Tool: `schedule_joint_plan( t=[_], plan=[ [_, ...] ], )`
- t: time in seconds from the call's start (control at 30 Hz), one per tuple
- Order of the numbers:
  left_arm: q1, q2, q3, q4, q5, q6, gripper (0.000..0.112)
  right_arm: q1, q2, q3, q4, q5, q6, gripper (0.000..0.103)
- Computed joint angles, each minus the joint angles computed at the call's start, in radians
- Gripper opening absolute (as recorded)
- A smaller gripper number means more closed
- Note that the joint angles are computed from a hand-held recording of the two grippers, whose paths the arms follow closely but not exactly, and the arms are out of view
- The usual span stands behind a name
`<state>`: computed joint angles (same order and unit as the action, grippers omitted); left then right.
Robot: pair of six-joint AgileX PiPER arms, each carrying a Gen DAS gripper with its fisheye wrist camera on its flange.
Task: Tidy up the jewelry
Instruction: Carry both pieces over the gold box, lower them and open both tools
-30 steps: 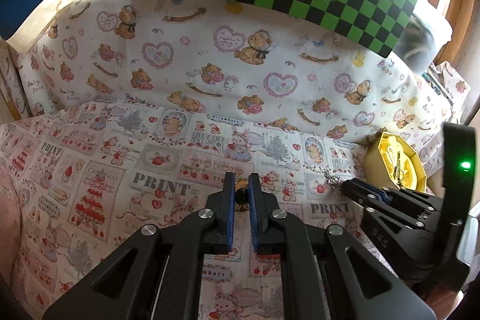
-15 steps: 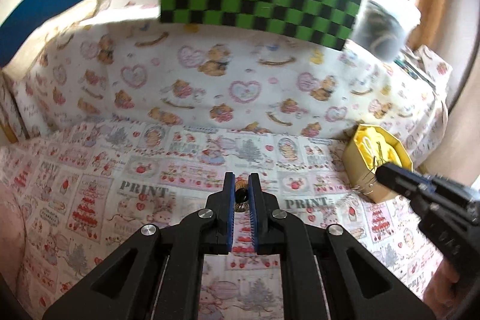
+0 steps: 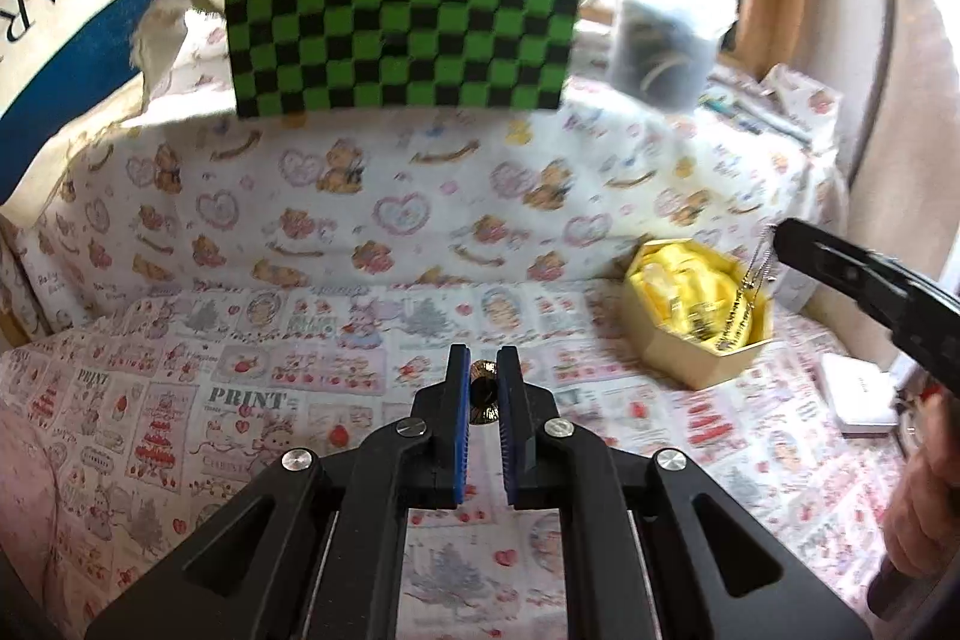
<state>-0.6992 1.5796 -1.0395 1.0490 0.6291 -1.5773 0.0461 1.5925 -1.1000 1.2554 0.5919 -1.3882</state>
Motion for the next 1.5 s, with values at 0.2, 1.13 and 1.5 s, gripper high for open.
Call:
schedule_joint_plan(
  t=[0.2,1.13,1.5],
  plan=[
    [-0.036,-0.048,-0.038,0.005,-0.02,0.016,0.008,-0.075,0.028,-0.038,0.052,0.057,-0.005,0.005],
    [0.057,0.407,-0.685,-0.588,0.003,0.699,0.008,-0.16,0.383,-0.348,-0.123,0.12,0.294,0.005],
    [0.074,0.524,-0.827,-0.721,0.032,0.818,0.008,-0.171,0.392,-0.359,-0.111,0.136,0.3,0.006]
  ],
)
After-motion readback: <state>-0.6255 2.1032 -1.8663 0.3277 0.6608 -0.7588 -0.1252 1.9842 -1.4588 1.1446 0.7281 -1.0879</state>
